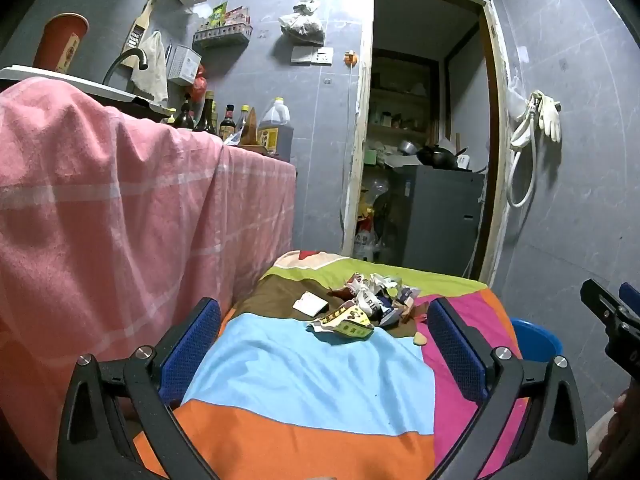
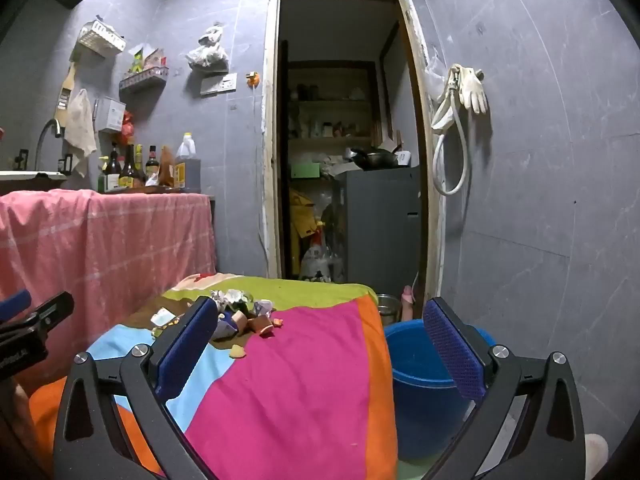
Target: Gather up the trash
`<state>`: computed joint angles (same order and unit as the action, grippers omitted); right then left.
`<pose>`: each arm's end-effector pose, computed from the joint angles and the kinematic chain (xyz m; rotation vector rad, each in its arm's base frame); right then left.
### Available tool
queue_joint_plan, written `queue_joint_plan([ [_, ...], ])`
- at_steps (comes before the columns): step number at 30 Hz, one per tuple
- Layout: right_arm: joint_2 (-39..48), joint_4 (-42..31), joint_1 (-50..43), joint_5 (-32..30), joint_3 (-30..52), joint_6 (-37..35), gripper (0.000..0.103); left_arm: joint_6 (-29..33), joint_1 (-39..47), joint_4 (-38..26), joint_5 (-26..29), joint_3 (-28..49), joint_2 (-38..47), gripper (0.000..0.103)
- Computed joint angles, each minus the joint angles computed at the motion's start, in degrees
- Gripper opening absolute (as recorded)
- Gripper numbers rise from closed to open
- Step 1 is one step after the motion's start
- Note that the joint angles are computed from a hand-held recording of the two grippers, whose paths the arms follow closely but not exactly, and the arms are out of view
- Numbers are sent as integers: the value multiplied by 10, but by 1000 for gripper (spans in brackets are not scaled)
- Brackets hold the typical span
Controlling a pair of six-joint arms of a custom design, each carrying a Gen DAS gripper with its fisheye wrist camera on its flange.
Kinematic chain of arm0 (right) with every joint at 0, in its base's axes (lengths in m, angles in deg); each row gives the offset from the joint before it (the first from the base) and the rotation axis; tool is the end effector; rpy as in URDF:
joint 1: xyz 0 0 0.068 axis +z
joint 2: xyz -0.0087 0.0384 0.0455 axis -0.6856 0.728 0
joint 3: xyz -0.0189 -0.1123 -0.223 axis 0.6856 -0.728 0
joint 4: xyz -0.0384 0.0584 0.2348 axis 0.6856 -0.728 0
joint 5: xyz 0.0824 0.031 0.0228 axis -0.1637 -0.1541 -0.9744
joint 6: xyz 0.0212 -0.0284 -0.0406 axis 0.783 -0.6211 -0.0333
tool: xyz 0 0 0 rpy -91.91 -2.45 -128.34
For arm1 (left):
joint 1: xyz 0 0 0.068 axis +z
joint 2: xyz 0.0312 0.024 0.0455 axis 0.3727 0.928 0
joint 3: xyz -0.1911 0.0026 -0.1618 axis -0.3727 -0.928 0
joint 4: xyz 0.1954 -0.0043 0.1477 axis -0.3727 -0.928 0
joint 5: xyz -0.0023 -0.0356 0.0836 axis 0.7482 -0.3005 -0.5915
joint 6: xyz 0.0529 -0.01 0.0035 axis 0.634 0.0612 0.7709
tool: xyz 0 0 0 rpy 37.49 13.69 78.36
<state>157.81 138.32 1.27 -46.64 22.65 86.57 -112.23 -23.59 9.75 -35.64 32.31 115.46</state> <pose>0.2127 0.1809 0.1616 -0.1193 1.7092 0.1377 0.1668 -0.1291 0.1478 -0.2359 1.7605 0.0309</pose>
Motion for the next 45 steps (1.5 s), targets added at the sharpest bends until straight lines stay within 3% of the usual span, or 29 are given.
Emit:
queue_joint_plan([
  [7, 3, 3, -1, -1, -1, -1, 103, -2, 5, -15, 11, -3, -14, 101],
  [11, 3, 2, 0, 1, -1, 1, 103, 6, 12, 28, 16, 0, 29, 101],
  [45, 5, 0, -2, -2, -1, 5, 103, 7, 12, 6, 15, 7, 18, 101],
])
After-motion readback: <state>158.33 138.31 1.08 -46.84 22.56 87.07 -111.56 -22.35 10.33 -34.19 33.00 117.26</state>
